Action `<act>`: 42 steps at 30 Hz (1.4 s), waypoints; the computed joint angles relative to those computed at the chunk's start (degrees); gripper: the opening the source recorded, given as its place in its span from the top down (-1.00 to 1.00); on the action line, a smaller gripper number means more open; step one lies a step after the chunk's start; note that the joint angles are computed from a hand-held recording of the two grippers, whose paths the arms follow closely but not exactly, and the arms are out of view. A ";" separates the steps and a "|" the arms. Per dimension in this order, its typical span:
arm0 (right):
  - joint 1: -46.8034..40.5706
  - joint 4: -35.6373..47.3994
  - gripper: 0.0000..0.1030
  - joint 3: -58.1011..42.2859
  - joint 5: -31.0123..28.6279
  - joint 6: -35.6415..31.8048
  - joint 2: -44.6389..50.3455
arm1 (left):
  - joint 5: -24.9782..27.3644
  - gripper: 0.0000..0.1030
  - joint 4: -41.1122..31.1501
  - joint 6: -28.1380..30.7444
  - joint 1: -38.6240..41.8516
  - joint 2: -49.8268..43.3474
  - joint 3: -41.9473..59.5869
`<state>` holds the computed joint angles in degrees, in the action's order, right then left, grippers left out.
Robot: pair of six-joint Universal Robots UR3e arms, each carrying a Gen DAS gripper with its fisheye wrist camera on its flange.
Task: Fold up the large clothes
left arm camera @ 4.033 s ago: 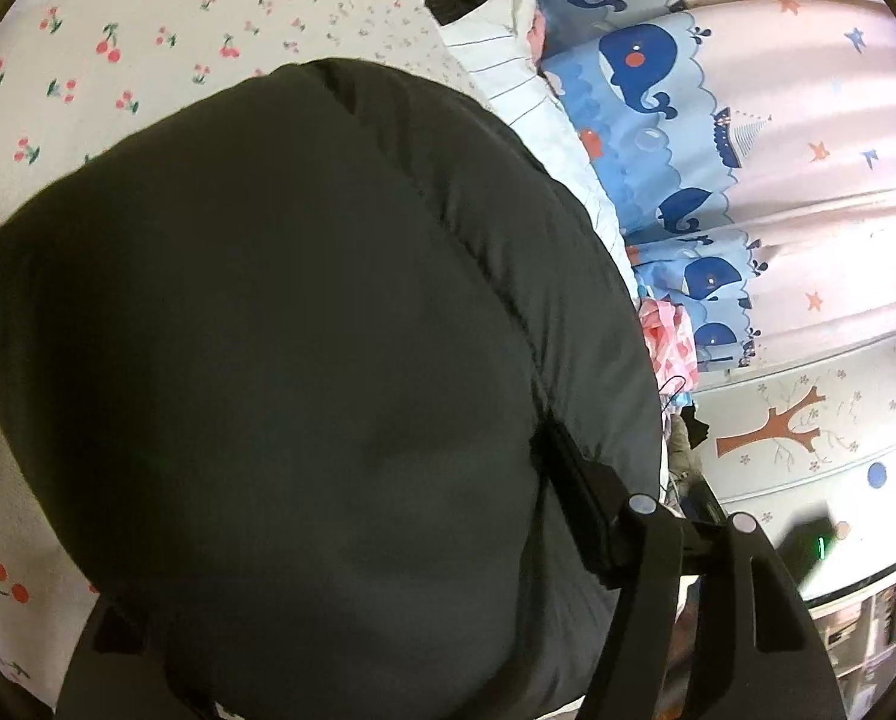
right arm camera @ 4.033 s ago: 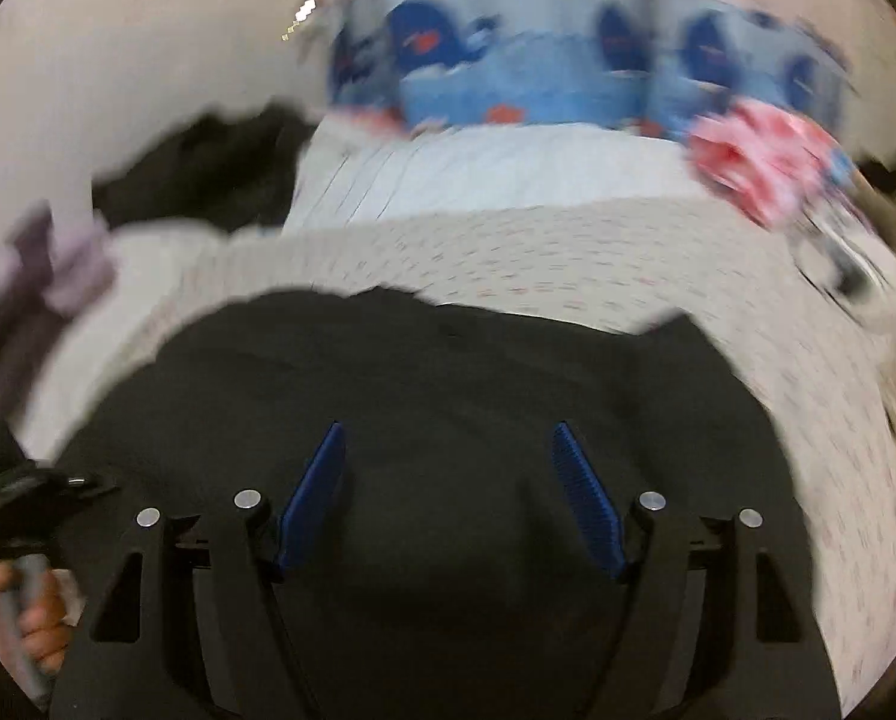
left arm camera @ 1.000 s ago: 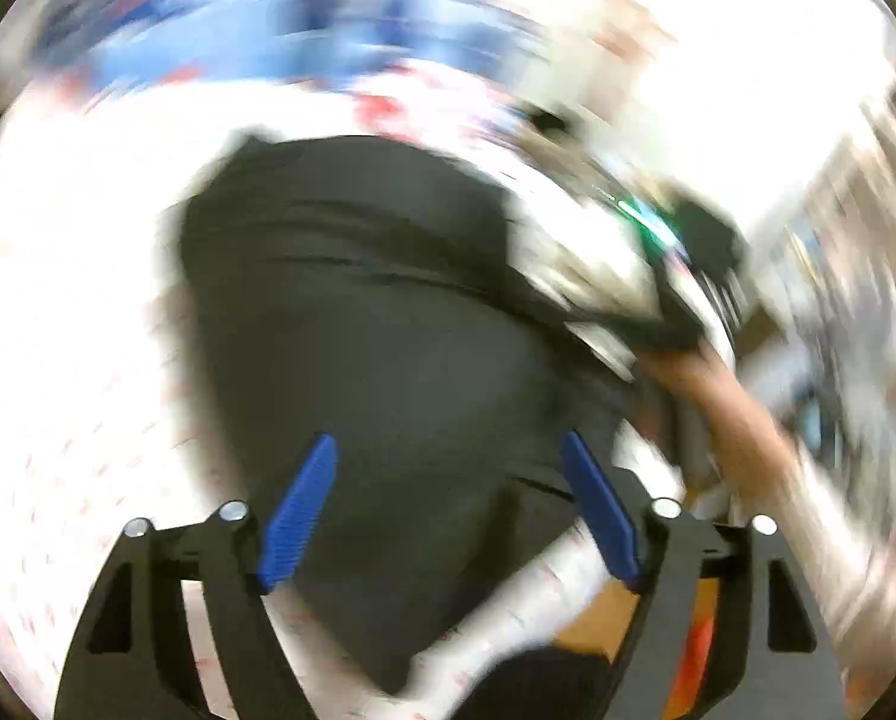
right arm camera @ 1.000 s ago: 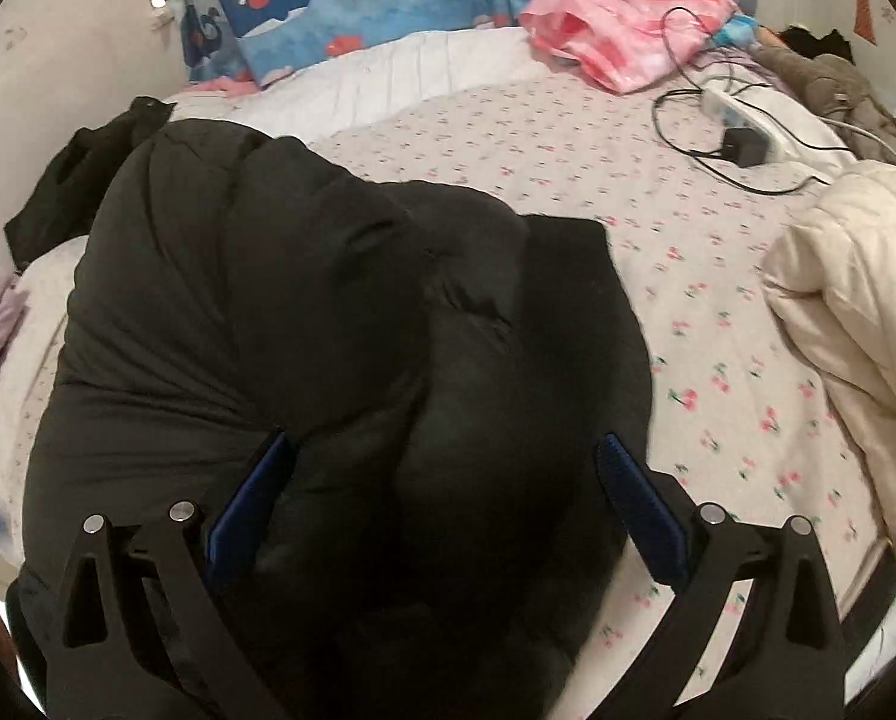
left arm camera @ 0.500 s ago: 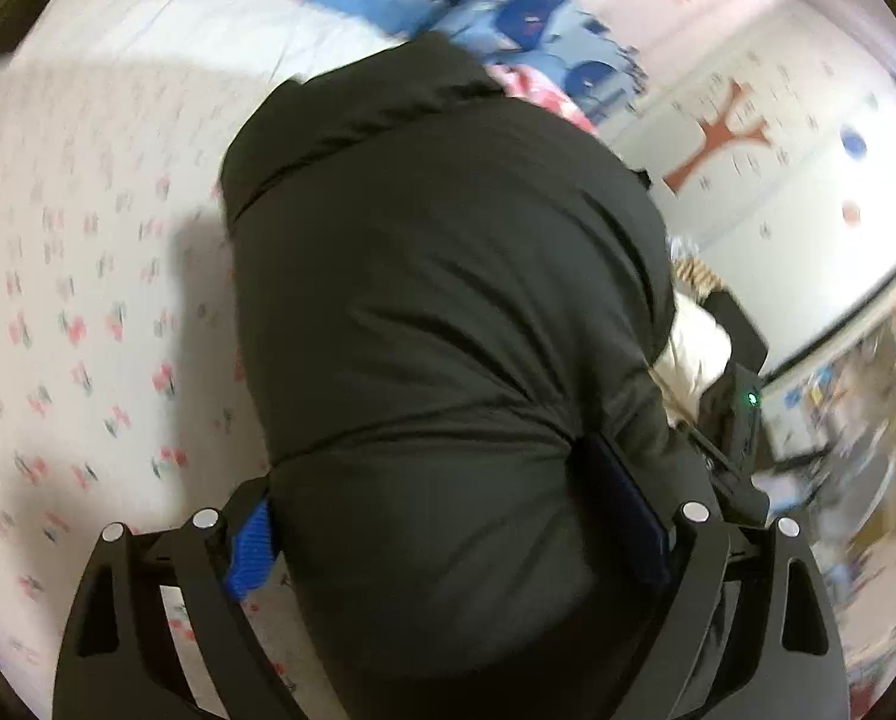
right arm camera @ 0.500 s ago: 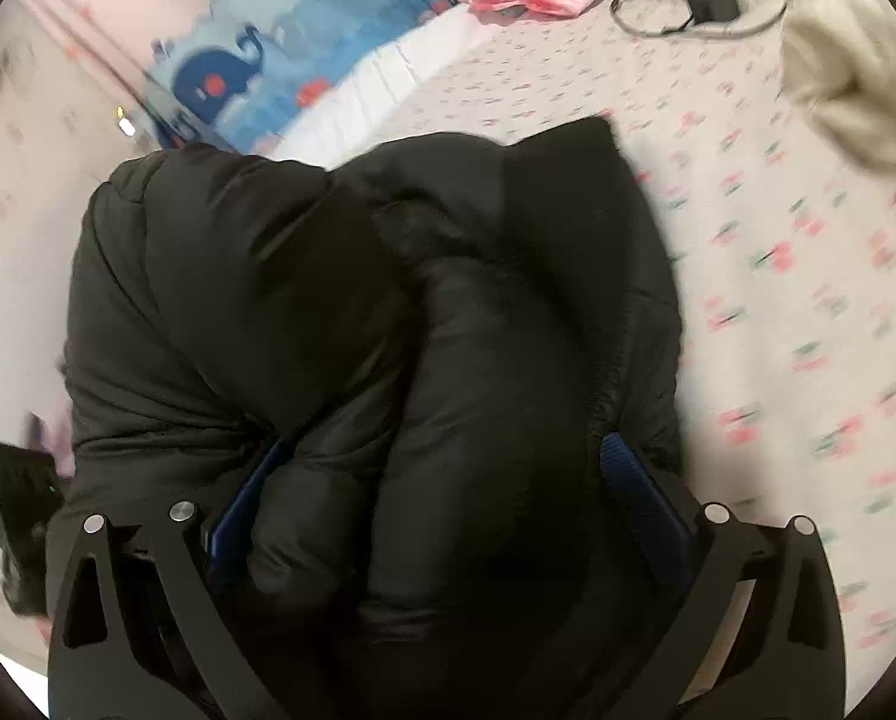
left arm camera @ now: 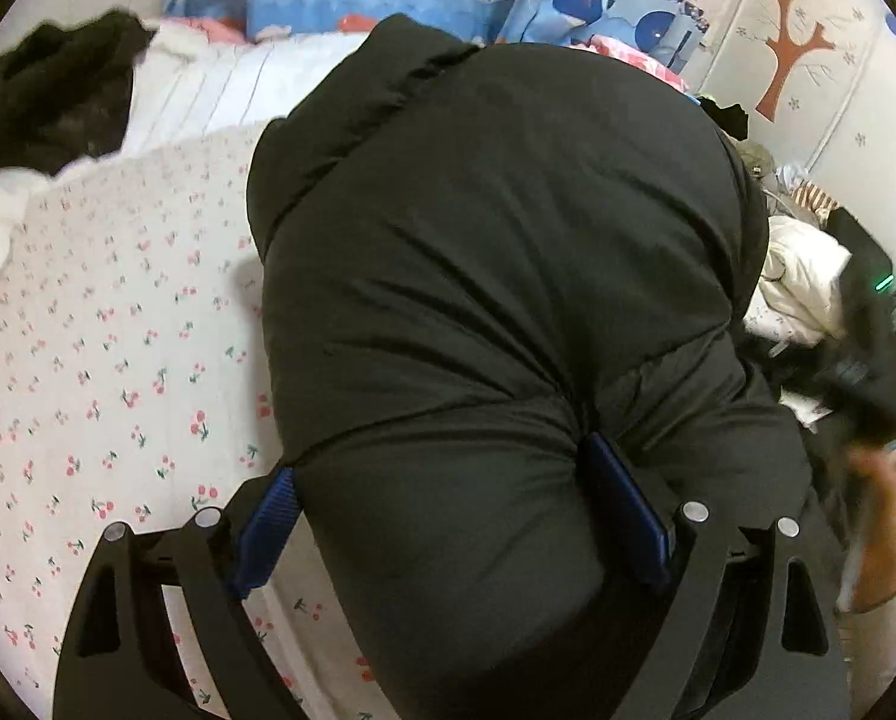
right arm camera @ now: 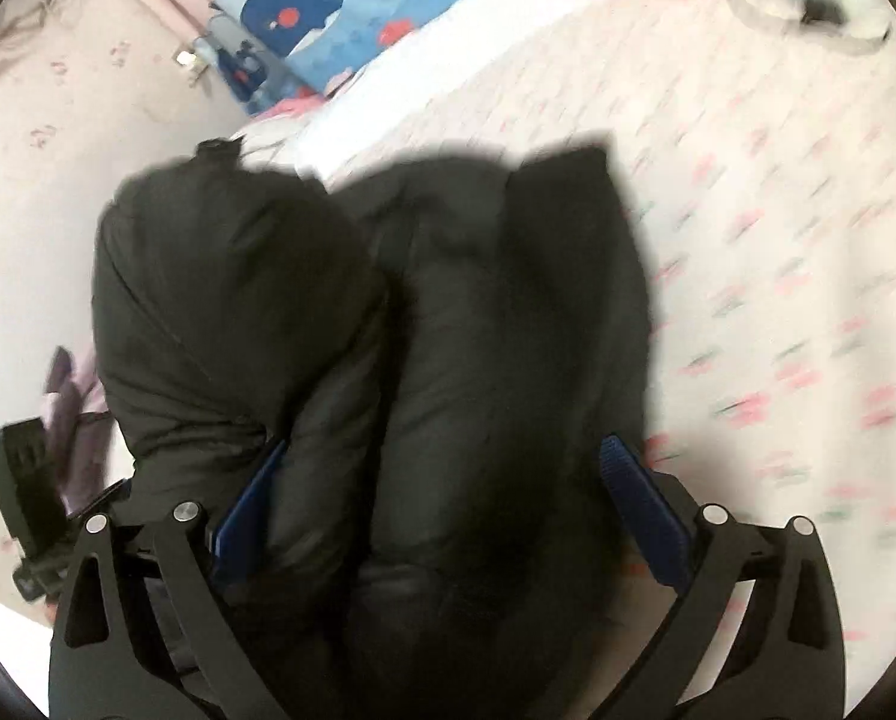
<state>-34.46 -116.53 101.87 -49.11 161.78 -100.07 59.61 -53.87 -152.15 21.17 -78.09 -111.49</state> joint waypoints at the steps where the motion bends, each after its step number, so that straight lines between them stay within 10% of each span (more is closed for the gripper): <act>1: -0.69 -1.32 -0.88 -0.66 0.59 0.54 -2.31 | 0.73 -0.69 2.72 -0.85 -0.91 0.18 -1.14; 7: 10.89 -7.25 -0.88 -16.20 2.83 3.38 6.07 | 3.23 -0.69 7.16 -0.75 -1.29 2.34 -3.97; 10: 21.57 -13.30 -0.88 -24.03 -13.83 9.81 19.49 | 3.29 -0.69 6.13 1.74 0.21 4.90 -5.16; 24: 13.78 -36.82 -0.86 1.25 -6.81 24.79 19.44 | 4.98 -0.69 28.10 -2.99 -8.84 -8.14 -1.88; 36: 13.38 -25.21 -0.86 -7.98 -9.78 22.13 8.88 | 5.90 -0.69 33.87 -2.14 -8.66 -7.86 -6.53; 42: 21.17 -19.59 -0.86 -31.02 -10.39 24.15 22.65 | 5.77 -0.69 34.58 -2.57 -8.69 -8.05 -6.53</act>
